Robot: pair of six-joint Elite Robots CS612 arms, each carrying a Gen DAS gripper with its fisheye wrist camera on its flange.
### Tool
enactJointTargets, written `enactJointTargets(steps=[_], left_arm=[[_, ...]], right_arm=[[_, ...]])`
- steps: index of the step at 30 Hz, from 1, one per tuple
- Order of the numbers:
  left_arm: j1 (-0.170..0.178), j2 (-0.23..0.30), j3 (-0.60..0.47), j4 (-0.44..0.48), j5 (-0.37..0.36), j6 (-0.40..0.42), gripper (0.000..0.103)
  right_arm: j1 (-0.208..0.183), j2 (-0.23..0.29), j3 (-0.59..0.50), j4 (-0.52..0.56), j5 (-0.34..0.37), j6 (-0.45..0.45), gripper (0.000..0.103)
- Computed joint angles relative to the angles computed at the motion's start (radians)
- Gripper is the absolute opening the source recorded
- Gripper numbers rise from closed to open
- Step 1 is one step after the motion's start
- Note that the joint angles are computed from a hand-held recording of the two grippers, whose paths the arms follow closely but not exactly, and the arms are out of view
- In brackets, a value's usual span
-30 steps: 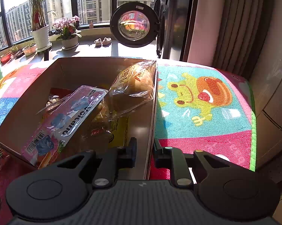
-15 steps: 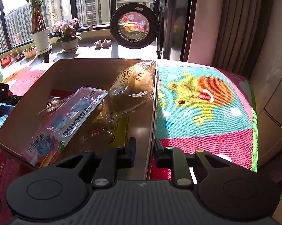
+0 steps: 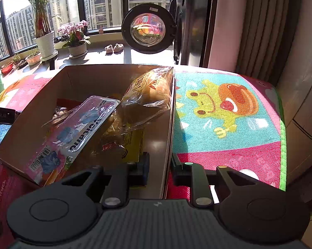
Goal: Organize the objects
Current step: 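Grasp the green-topped cartoon candy bag with the left gripper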
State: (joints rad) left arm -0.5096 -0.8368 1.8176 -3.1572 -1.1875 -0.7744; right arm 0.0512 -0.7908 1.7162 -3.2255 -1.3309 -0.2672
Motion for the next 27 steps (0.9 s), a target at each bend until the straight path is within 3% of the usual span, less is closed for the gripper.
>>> enactJointTargets(steps=[4, 6, 9, 16, 17, 18, 19, 21, 24, 27], left_arm=[[0.002, 0.001, -0.005, 0.005, -0.011, 0.001, 0.05], [0.003, 0.001, -0.007, 0.013, -0.004, 0.007, 0.056], [0.012, 0.001, -0.003, 0.022, -0.002, -0.008, 0.073], [0.048, 0.0, 0.014, -0.062, -0.111, -0.094, 0.074], [0.049, 0.0, 0.015, -0.065, -0.113, -0.11, 0.073], [0.048, -0.001, 0.015, -0.066, -0.119, -0.118, 0.063], [0.052, 0.0, 0.013, -0.07, -0.151, -0.116, 0.039], [0.054, 0.0, 0.013, -0.079, -0.196, -0.124, 0.038], [0.043, -0.003, 0.013, -0.061, -0.174, -0.069, 0.037], [0.045, 0.002, 0.025, -0.104, -0.175, -0.089, 0.03]], right_arm=[[0.001, 0.0, 0.001, -0.002, -0.003, 0.001, 0.022], [0.001, 0.0, 0.001, -0.001, -0.005, 0.001, 0.022], [0.002, -0.001, 0.001, 0.0, -0.005, 0.0, 0.022], [0.0, -0.001, 0.003, -0.001, 0.0, 0.003, 0.023], [0.001, -0.001, 0.003, -0.001, 0.0, 0.003, 0.023], [0.001, -0.001, 0.003, -0.001, 0.0, 0.003, 0.023], [0.001, -0.002, 0.003, 0.0, 0.0, 0.004, 0.023], [0.0, -0.001, 0.002, -0.001, 0.002, 0.005, 0.023], [0.0, -0.001, 0.002, -0.001, 0.003, 0.005, 0.023], [-0.001, 0.0, 0.001, 0.0, 0.005, 0.005, 0.023]])
